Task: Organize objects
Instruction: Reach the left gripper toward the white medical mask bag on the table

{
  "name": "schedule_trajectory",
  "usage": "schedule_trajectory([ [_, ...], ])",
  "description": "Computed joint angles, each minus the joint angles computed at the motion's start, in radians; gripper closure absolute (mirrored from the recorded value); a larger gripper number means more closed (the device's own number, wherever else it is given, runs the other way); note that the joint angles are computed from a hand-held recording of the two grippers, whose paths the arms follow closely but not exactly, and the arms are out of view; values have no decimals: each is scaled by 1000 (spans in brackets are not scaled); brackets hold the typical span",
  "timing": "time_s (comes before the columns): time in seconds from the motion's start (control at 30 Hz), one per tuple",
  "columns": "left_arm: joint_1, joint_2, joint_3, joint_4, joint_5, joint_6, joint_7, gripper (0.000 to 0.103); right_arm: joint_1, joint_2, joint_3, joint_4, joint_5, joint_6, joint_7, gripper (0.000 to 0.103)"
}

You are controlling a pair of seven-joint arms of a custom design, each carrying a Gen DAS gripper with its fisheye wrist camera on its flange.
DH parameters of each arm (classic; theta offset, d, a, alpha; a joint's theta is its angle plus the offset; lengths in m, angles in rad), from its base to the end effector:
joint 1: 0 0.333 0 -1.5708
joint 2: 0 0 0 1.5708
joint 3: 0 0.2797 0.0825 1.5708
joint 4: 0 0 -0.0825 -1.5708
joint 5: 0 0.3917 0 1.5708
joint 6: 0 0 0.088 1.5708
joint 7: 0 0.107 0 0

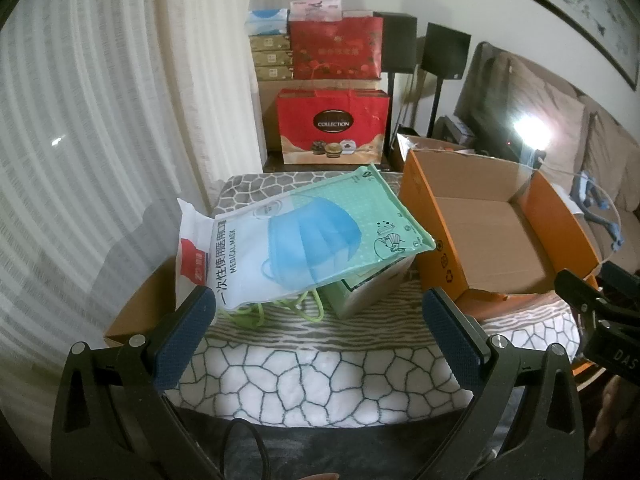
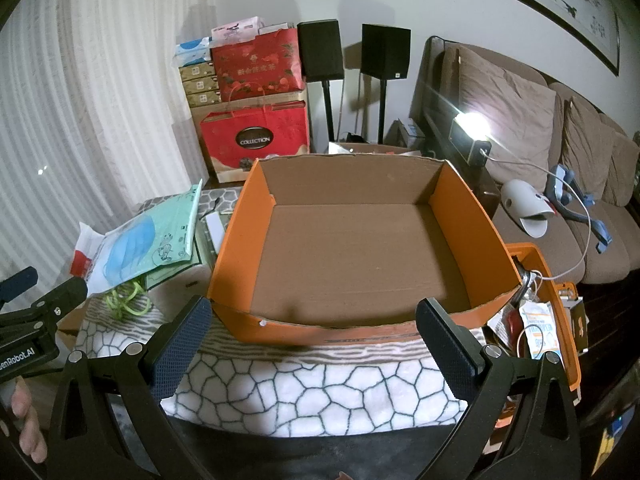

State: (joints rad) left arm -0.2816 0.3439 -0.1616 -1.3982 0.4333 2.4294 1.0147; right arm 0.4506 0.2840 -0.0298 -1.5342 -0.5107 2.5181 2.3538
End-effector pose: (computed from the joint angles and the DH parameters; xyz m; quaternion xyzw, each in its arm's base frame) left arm 0.6473 -0.2848 0.5590 -0.6278 0.6842 -0.2732 0.2511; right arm 0.6301 0.2896 0.5362 -0.6344 0.6653 -0.2693 0.2870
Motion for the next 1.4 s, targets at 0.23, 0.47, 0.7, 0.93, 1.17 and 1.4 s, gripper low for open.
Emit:
schedule_trajectory([
  [0.23,0,0,1,1,0,0,0,0,0,0,0,1,0,-1,0,0],
  [0.47,-1,4,1,3,0,0,0,0,0,0,0,1,1,-2,0,0],
  [0.7,-2,4,1,4,1,-1,-1,0,0,0,0,2,2,0,-1,0],
  [0.93,-6,8,2,6,6,-3,-9,0,-1,2,-1,4,3,-2,-3,0],
  [1.17,-8,13,3,9,9,-2,-13,0,-1,4,-2,5,3,-1,-4,0],
  [1.4,-22,27,4,23,25,-5,-25,0,2,11,-3,17,6,-8,-5,0],
])
